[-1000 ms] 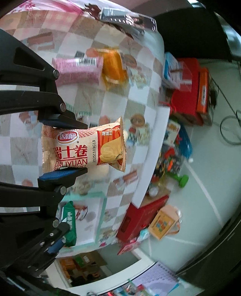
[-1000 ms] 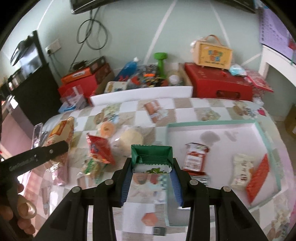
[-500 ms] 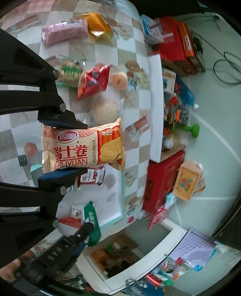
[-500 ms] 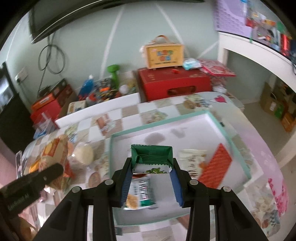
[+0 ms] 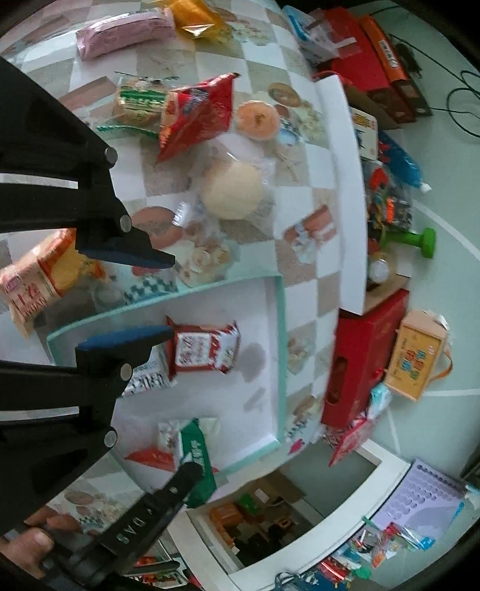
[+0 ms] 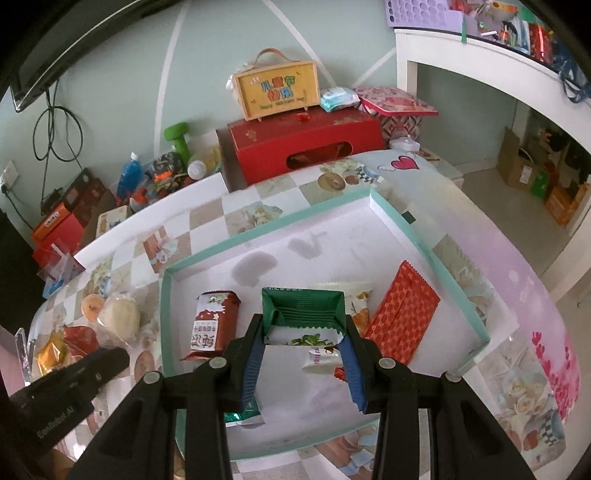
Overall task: Organize snacks
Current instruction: 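Lift both packets and carry them over the teal-rimmed tray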
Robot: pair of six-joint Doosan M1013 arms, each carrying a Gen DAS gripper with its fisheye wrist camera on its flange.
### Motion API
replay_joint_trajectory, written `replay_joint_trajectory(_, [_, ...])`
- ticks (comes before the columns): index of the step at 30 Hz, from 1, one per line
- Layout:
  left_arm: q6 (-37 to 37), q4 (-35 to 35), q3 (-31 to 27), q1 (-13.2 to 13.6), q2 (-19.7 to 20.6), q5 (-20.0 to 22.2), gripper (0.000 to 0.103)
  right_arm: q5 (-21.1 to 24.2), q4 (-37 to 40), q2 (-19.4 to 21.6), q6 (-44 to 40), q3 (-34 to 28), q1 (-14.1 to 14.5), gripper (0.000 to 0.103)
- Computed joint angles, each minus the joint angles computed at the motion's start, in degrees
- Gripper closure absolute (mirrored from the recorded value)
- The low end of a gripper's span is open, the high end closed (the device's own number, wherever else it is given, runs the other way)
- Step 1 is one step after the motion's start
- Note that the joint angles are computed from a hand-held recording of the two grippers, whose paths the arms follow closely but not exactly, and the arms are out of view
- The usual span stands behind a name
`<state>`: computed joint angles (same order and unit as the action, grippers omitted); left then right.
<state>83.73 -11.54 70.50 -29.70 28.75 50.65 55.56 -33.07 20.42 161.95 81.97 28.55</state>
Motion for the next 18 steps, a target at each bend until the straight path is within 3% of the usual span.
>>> replay_joint_trajectory(8, [-3.81, -2.49, 3.77, 1.78, -1.62, 2.34, 0.07, 0.61, 1.96, 0.79, -3.3, -0.98, 0.49, 0.061])
replay_joint_trajectory(12, [-4.75, -2.04, 5.85, 1.64, -3.1, 1.74, 0.061, 1.16, 1.08, 0.79, -3.49, -1.29, 1.25, 0.061])
replay_joint_trajectory(18, [-3.06, -5.23, 7.54, 1.22, -3.45, 3.16, 0.06, 1.96, -0.63, 0.36, -3.34, -1.13, 2.63, 0.061])
